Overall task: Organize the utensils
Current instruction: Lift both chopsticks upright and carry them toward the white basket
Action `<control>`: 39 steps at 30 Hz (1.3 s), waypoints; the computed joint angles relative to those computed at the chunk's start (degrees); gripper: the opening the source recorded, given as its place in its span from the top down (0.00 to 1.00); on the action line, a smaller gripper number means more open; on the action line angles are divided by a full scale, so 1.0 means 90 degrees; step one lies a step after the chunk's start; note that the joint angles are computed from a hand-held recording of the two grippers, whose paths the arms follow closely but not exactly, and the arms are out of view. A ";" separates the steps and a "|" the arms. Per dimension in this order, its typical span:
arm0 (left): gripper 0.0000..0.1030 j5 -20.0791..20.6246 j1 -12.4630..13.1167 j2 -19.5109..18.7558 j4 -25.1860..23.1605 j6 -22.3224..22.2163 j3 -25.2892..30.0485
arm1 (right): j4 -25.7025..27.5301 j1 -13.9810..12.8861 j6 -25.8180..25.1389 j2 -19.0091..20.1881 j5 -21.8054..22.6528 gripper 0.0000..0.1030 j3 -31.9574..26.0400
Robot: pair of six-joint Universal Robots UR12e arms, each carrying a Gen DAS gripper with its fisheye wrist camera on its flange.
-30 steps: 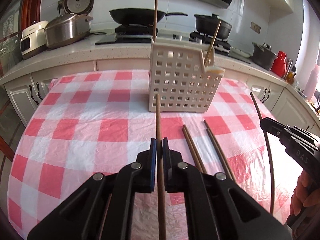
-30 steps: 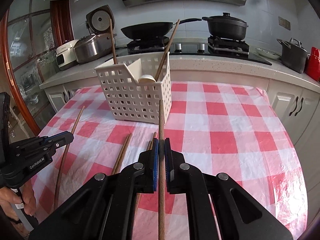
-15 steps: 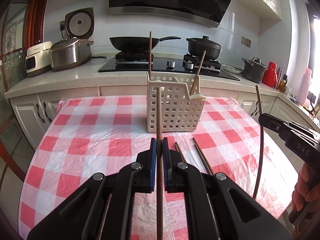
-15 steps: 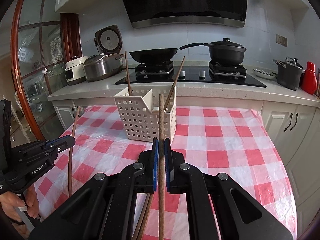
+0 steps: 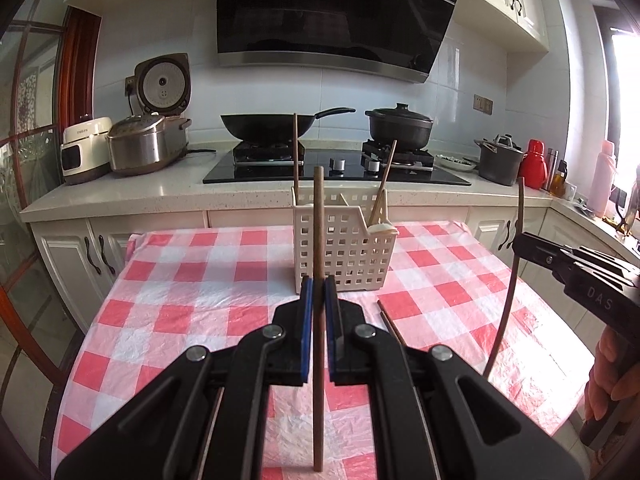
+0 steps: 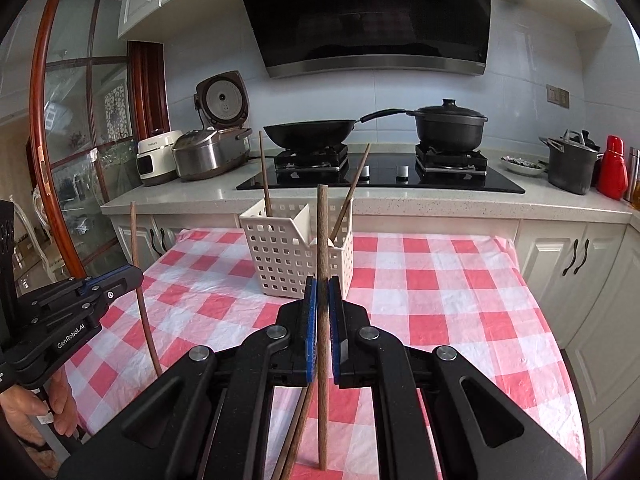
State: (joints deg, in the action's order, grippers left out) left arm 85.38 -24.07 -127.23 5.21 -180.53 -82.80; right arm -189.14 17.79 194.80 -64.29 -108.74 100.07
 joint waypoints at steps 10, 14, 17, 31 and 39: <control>0.94 0.0026 -0.0028 0.0008 0.0151 0.0079 -0.0022 | -0.0135 -0.0004 -0.0010 -0.0022 -0.0028 0.94 0.0048; 0.94 0.0022 -0.0021 0.0004 0.0205 0.0075 -0.0022 | -0.0142 0.0005 -0.0022 -0.0013 -0.0020 0.94 0.0041; 0.94 0.0019 -0.0025 -0.0007 0.0202 0.0112 -0.0010 | -0.0137 0.0014 -0.0021 -0.0006 -0.0029 0.94 0.0029; 0.94 -0.0025 -0.0020 -0.0024 0.0311 0.0214 0.0069 | -0.0109 0.0027 -0.0117 0.0044 -0.0020 0.94 -0.0071; 0.94 -0.0006 0.0000 -0.0126 0.0176 0.0327 0.0345 | -0.0015 -0.0054 -0.0273 0.0133 0.0007 0.94 -0.0332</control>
